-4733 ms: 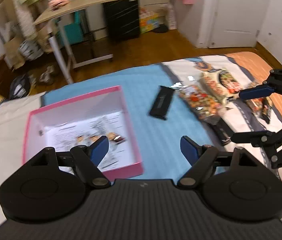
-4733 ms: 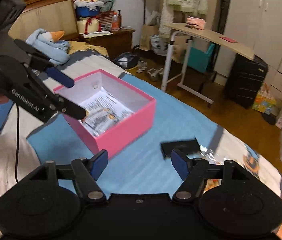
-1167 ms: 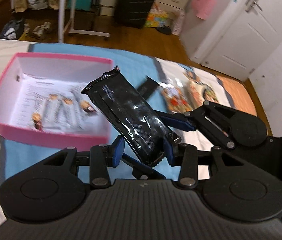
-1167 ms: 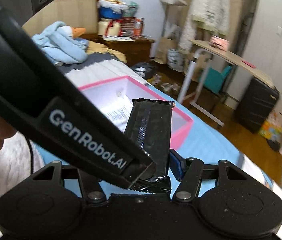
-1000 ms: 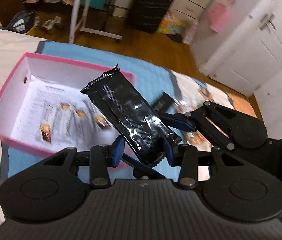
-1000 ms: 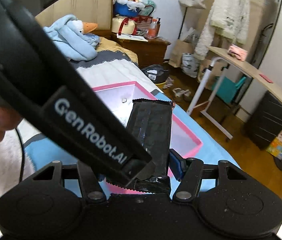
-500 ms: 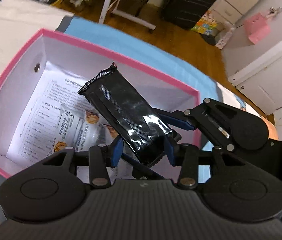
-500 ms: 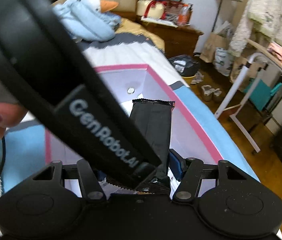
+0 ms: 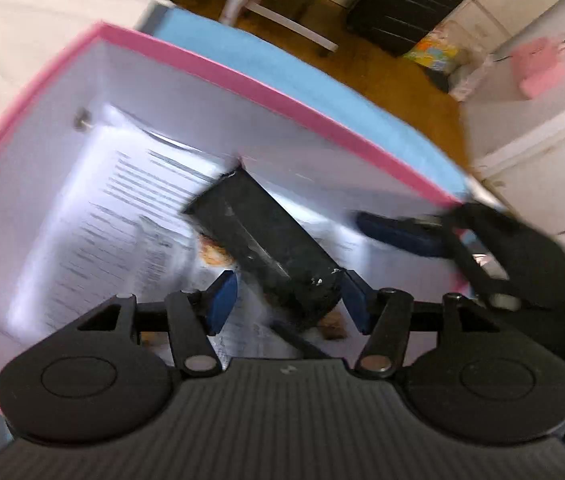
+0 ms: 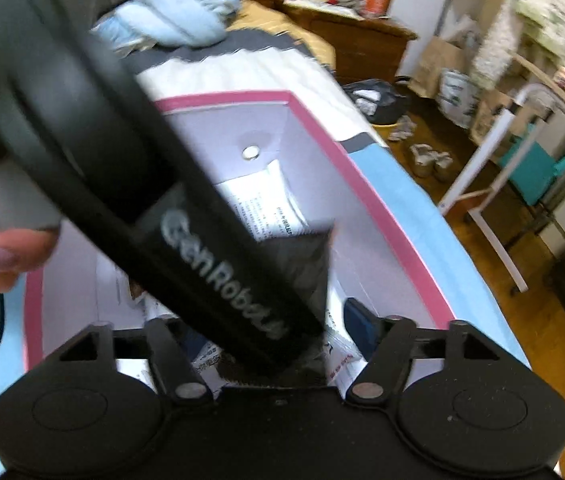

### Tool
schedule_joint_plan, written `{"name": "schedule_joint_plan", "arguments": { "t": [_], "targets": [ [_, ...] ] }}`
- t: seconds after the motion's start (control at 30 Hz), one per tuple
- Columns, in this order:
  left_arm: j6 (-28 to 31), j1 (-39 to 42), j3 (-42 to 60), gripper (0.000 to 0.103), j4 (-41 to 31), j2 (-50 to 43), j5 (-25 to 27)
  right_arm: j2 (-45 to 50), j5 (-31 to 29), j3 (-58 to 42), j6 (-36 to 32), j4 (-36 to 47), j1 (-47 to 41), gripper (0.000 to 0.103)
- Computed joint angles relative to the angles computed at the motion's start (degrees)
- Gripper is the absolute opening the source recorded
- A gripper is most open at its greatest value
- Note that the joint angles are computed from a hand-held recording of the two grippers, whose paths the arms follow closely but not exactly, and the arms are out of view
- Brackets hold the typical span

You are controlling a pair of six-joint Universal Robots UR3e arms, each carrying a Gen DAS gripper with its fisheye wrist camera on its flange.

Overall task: Organize snacks
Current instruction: 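Carry the black-wrapped bar with both grippers down into the pink box, then open both grippers to release the black bar into the pink box, then move the left gripper to the second black-wrapped bar on the bed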

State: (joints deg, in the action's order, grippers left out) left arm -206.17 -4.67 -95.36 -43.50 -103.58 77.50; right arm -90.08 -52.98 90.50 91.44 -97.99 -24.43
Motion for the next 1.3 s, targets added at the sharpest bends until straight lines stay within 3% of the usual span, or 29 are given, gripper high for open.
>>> {"name": "schedule_joint_plan", "arguments": {
  "t": [0.13,0.3,0.47,0.57,0.8,0.93,1.07,1.2,1.3],
  "targets": [
    [1.51,0.57,-3.95,0.057,2.28,4.11,-0.43,-8.61,4.76,3.24,-6.22,8.3,-9.39,0.077],
    [7.03,-3.49,-1.99,0.06,-3.13,9.54,2.74,-12.92,9.03,-6.27,-22.93,37.37,-24.69,0.078],
    [8.61,-9.47,4.61,0.06,-12.96,10.81,8.83,-9.37,7.83,-20.84,-39.28,63.75,-37.28,0.078],
    [7.94,-12.77,6.93,0.06,-17.61,12.05,12.2,-6.15,6.99,-27.31,-44.41,72.32,-41.56,0.079],
    [6.37,-19.29,13.89,0.062,-23.55,12.67,15.63,-2.17,6.23,-35.56,-46.92,79.26,-46.66,0.08],
    [6.36,-21.93,20.38,0.062,-26.74,9.34,13.64,0.87,4.86,-39.78,-41.49,77.48,-47.61,0.08],
    [4.97,-26.91,29.26,0.062,-28.95,2.42,16.0,8.06,5.63,-48.53,-37.52,80.36,-47.92,0.08],
    [5.42,-30.55,37.16,0.06,-28.13,-4.38,16.79,10.25,8.58,-47.3,-34.69,75.01,-47.84,0.08],
    [6.89,-32.5,44.05,0.058,-27.34,-10.63,17.74,12.76,9.72,-46.24,-26.87,68.21,-45.23,0.079]
  ]
}}
